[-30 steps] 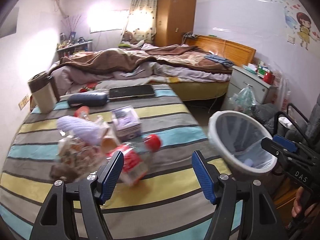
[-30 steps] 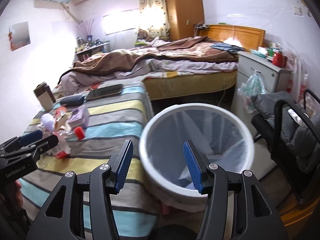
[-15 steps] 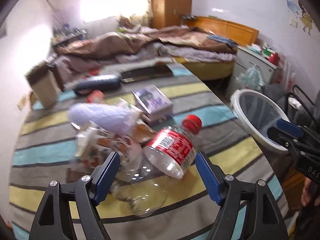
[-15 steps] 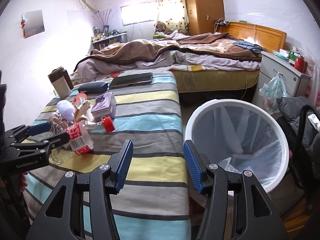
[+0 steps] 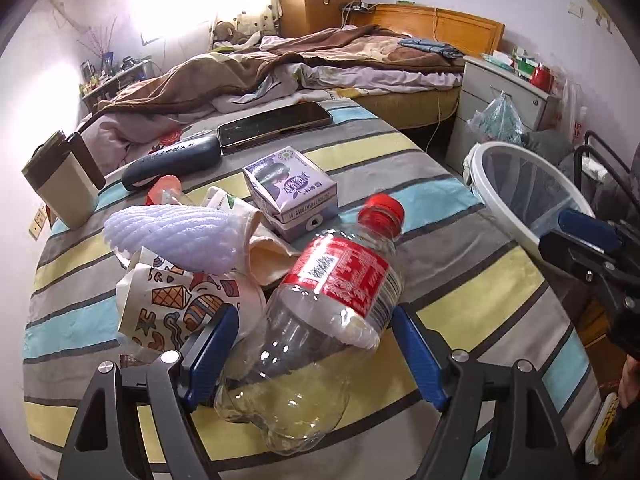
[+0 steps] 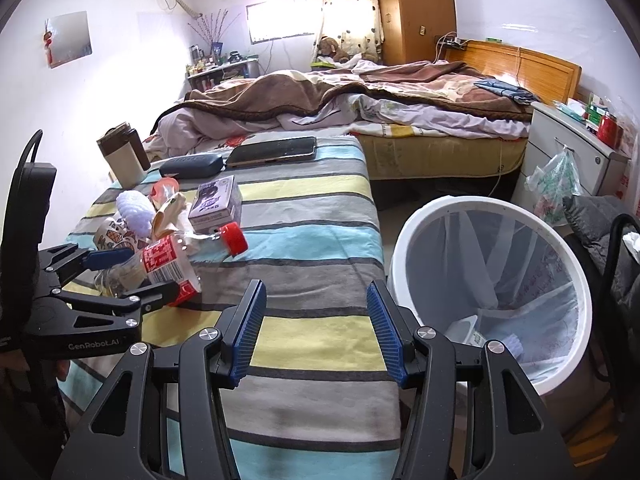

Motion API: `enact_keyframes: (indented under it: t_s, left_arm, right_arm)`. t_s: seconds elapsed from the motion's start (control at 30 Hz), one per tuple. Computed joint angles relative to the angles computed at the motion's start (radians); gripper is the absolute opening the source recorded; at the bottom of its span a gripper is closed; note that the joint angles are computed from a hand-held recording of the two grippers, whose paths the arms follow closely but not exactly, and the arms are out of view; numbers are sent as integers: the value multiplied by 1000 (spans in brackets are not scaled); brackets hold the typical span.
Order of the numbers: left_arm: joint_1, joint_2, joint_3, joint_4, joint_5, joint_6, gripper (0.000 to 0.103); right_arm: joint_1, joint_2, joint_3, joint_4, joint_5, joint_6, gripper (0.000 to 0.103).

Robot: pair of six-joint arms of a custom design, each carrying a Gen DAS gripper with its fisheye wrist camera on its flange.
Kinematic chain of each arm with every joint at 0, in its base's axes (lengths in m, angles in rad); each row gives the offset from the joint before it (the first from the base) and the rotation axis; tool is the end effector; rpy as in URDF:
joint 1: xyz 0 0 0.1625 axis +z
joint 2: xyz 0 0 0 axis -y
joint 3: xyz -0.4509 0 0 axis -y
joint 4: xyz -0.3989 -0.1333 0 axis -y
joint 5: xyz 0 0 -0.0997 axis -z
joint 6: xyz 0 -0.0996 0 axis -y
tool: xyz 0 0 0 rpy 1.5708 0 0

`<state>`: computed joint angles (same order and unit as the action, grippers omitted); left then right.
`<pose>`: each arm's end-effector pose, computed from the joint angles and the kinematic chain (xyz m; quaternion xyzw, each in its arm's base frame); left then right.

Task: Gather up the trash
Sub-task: 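Grasp the clear plastic bottle with red label using the left tool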

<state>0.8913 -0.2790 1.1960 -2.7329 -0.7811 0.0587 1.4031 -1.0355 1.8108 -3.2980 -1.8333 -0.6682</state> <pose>-0.3376 -0.7426 -0.0738 0.2867 0.8714 -0.2241 0.3291 -0.0027 -0.6599 0.2965 0.1601 -0.8686 0.3679 0.2907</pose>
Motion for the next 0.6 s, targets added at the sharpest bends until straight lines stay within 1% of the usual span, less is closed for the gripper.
enact_keyframes:
  t_s: [0.07,0.1,0.27,0.33,0.43,0.53,0.6]
  left_arm:
    - [3,0,3,21,-5,-10,73]
    - [3,-2,14,3,-6,-13,71]
    - [5,-31,63,-35,-49,-34,70]
    - [2,-45,97,-73,-48,-41,70]
    - [0,-79,165,-147,-71,-62,70]
    - [-11,-109,230,-206,-50,-65,70]
    - [-16,-129,268,-222,-34,-80,69]
  right_arm:
    - [3,1,1,1,0,0,54]
    - [3,2,1,1,0,-2,54]
    - [6,3,0,1,-4,-2,54]
    - [8,4,0,2,-4,-2,54]
    - [13,11,-1,-1,-11,-10,54]
    - [18,20,-9,3,-15,-6,54]
    - [22,26,-15,11,-15,-3,54]
